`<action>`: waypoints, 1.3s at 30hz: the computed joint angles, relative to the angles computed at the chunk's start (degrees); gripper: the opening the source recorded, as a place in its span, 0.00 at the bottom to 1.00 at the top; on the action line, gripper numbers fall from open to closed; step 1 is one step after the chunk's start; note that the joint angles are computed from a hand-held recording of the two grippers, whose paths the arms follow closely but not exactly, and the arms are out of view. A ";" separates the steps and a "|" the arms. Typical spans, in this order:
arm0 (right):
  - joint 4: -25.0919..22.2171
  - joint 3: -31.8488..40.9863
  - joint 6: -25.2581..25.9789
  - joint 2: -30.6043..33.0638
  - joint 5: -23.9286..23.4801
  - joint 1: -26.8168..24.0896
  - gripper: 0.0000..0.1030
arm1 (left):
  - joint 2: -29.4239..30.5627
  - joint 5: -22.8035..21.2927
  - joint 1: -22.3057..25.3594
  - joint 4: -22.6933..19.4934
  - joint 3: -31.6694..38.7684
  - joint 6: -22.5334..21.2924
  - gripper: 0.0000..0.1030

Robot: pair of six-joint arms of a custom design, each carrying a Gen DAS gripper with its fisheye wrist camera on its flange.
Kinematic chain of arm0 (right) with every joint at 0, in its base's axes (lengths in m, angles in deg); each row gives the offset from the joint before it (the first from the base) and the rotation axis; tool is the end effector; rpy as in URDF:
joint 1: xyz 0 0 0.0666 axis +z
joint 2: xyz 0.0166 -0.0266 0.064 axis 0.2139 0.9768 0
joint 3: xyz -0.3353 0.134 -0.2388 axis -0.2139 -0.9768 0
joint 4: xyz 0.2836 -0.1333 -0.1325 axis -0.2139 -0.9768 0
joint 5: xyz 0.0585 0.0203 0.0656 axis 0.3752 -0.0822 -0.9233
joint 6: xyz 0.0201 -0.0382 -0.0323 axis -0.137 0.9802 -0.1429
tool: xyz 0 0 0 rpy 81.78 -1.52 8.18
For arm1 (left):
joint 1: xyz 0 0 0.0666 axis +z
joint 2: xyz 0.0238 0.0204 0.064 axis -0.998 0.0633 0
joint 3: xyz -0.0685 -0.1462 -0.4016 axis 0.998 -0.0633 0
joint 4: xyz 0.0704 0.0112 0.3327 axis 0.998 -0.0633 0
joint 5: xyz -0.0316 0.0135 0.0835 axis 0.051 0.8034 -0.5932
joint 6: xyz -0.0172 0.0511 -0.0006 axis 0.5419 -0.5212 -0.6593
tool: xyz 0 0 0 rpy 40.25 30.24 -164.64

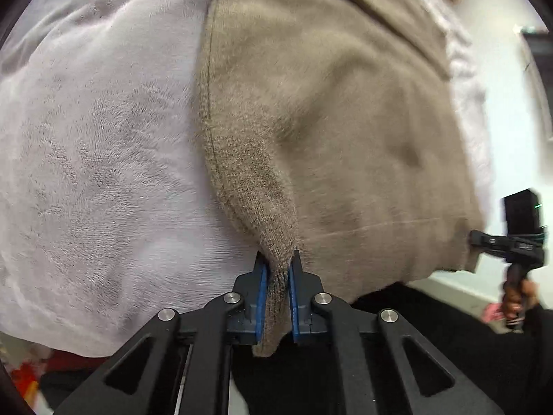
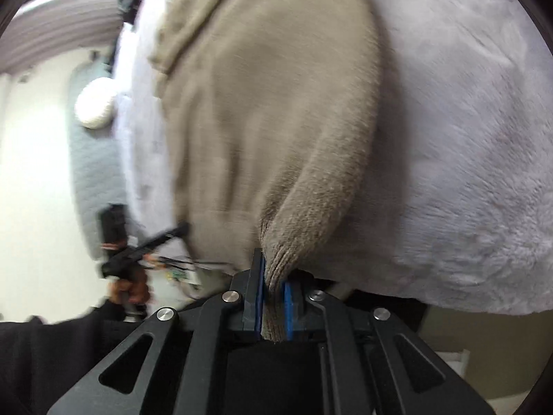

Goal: Fold small clothes
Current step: 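Grasp the sweater hem with both grippers, then lift the hem with both grippers and fold it up toward the collar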

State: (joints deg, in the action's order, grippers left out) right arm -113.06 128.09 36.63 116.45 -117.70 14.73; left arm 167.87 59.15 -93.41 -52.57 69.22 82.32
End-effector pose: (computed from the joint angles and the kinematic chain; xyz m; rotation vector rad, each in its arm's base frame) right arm 0.3100 0.0395 0.3925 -0.6271 -2.6902 -1.2943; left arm 0.3918 -0.0635 0.3838 -0.2285 -2.9253 0.6209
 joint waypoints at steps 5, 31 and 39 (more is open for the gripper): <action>13.63 0.12 -11.24 -2.03 -5.37 -1.43 0.09 | -0.40 7.90 1.73 0.71 3.65 2.85 0.12; 6.41 37.57 -6.74 24.76 6.45 -5.29 0.11 | 19.26 -10.85 -0.65 4.27 37.92 4.37 0.47; -17.87 54.64 16.99 36.29 27.29 0.88 0.57 | 19.88 -13.98 -1.56 5.97 31.77 2.23 0.96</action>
State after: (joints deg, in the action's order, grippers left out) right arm -130.94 182.73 53.62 152.74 -90.41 15.61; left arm 187.76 45.17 -94.97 -46.61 100.99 84.55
